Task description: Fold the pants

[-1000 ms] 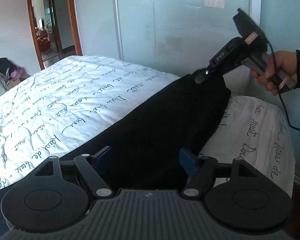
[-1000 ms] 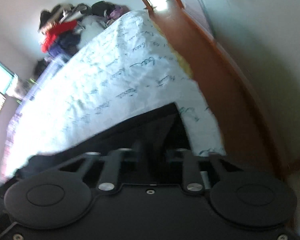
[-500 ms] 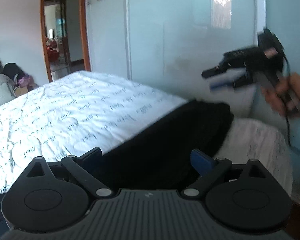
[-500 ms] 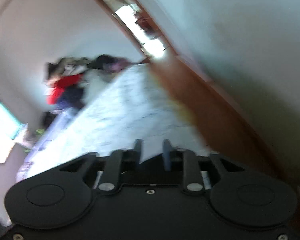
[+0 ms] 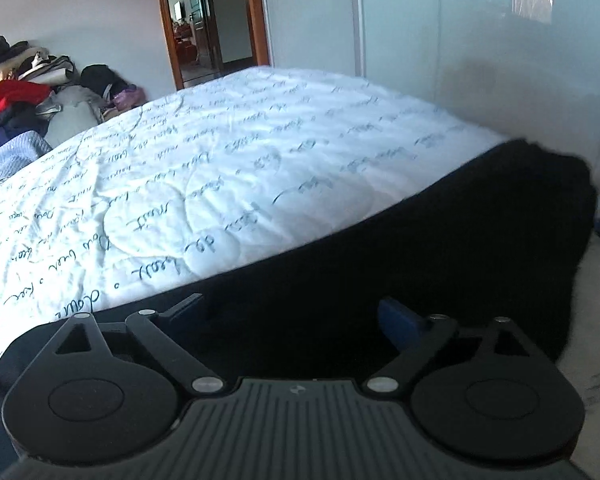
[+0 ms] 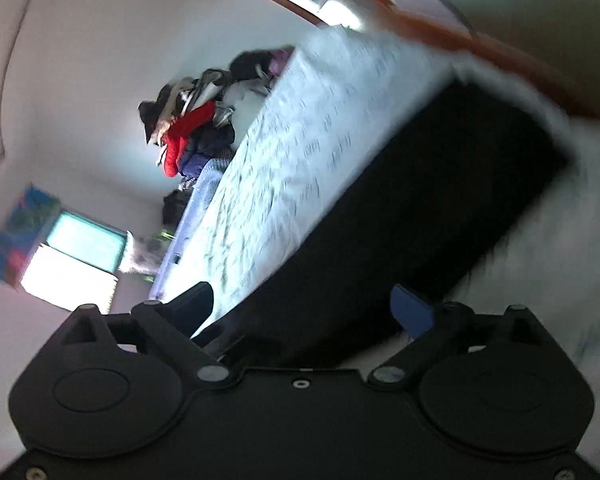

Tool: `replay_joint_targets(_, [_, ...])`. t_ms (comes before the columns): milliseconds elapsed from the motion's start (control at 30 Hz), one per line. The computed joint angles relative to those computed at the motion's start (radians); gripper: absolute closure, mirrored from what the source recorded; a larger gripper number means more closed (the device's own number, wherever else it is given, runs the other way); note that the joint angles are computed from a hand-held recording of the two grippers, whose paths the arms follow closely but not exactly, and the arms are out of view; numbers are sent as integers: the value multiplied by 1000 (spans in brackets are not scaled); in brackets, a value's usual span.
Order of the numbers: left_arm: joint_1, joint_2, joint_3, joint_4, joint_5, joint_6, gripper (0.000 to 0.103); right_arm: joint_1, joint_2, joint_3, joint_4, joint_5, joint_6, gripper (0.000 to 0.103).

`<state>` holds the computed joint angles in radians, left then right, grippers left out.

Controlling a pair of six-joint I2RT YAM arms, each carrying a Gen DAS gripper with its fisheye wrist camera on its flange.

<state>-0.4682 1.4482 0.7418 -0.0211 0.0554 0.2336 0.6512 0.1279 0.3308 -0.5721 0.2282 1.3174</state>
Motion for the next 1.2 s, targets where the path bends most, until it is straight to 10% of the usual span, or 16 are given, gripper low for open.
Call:
replay_joint_targets(267, [64,-83,-33,-37,102,-17,8,235,86,-67,256,180,122,7])
replay_joint_targets(600, [92,-290,-158,-105,187,88,8,124,403,25,351,20,62,7])
replay_joint_targets(1033, [53,-351,-224,-147,227,82,7,165,579,83,372,146,17,7])
replay_joint_targets(1067, [58,-349,-223,-157,241,93,7,186,613,112,343,182,6,29])
replay_joint_targets(1100, [61,-346,-221,-168,249,103,6,200,633,142,301,200,-24,79])
replay_joint_targets(1133, [65,-344,-218,-185,254,115,7,190,640,161,262,177,-34,96])
replay_joint_targets(1200, [79,-352,-218,-209,264,150,7,222,610,174,190,215,-7,95])
